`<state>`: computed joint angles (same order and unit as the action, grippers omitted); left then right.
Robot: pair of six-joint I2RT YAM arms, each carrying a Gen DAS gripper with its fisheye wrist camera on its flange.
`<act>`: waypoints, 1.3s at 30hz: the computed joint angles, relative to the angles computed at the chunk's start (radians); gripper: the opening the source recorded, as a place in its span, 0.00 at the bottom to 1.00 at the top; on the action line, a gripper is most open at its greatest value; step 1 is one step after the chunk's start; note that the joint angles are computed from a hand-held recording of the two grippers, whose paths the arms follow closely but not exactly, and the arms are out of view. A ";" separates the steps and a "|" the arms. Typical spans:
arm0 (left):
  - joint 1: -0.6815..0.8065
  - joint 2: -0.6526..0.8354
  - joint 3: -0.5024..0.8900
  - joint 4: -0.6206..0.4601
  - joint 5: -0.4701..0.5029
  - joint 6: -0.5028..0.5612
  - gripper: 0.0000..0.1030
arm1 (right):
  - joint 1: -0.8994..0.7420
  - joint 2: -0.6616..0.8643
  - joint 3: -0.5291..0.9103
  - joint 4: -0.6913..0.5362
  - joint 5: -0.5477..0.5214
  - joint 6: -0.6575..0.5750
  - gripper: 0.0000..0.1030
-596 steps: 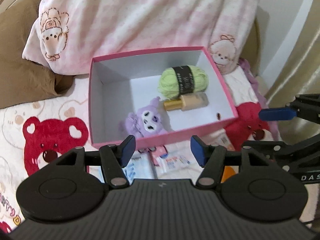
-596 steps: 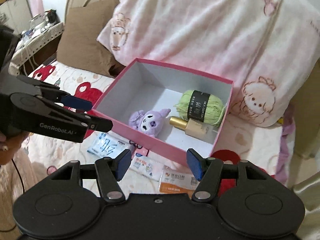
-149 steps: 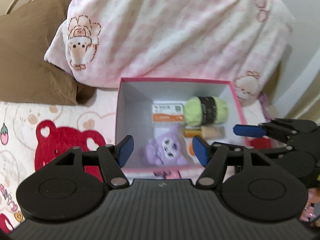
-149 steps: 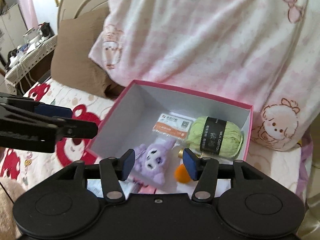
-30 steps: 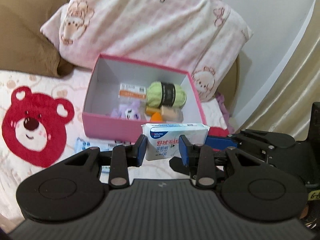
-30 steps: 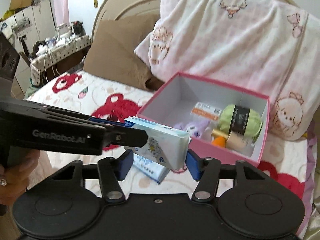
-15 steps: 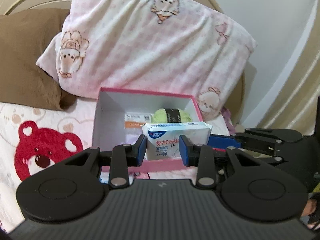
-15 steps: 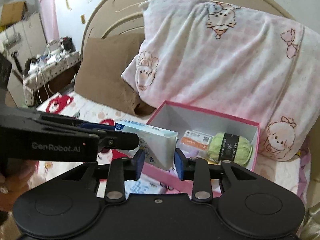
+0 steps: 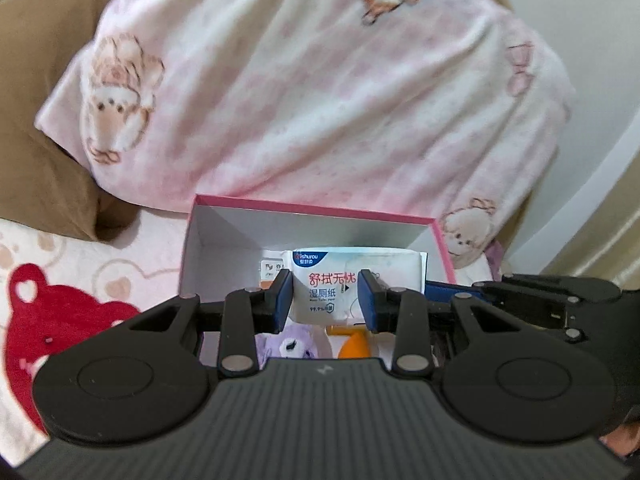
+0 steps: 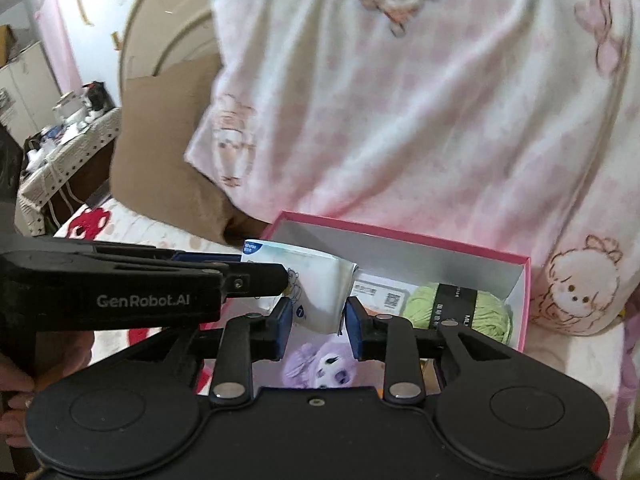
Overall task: Organize objects
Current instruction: 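Lower the wipe pack into the box and open the left gripper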
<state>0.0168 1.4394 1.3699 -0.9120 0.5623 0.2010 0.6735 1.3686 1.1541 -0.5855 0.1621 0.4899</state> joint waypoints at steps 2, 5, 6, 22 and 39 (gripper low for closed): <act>-0.025 0.053 -0.014 0.066 -0.015 -0.044 0.33 | -0.051 0.038 -0.018 0.045 -0.042 -0.018 0.33; -0.064 0.127 -0.026 0.147 -0.057 -0.079 0.33 | -0.115 0.112 -0.029 0.104 -0.100 -0.045 0.32; -0.073 0.145 -0.029 0.169 -0.070 -0.084 0.33 | -0.132 0.139 -0.027 0.118 -0.118 -0.053 0.32; -0.144 0.389 0.033 0.297 -0.176 -0.121 0.33 | -0.216 0.438 0.082 0.186 -0.198 -0.094 0.32; -0.138 0.329 -0.023 0.376 -0.159 -0.140 0.48 | -0.193 0.397 0.074 0.177 -0.131 -0.066 0.46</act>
<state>-0.1214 1.7686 1.3470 -0.5364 0.4032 0.0606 0.4805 1.7659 1.2285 -0.4085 0.0307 0.4241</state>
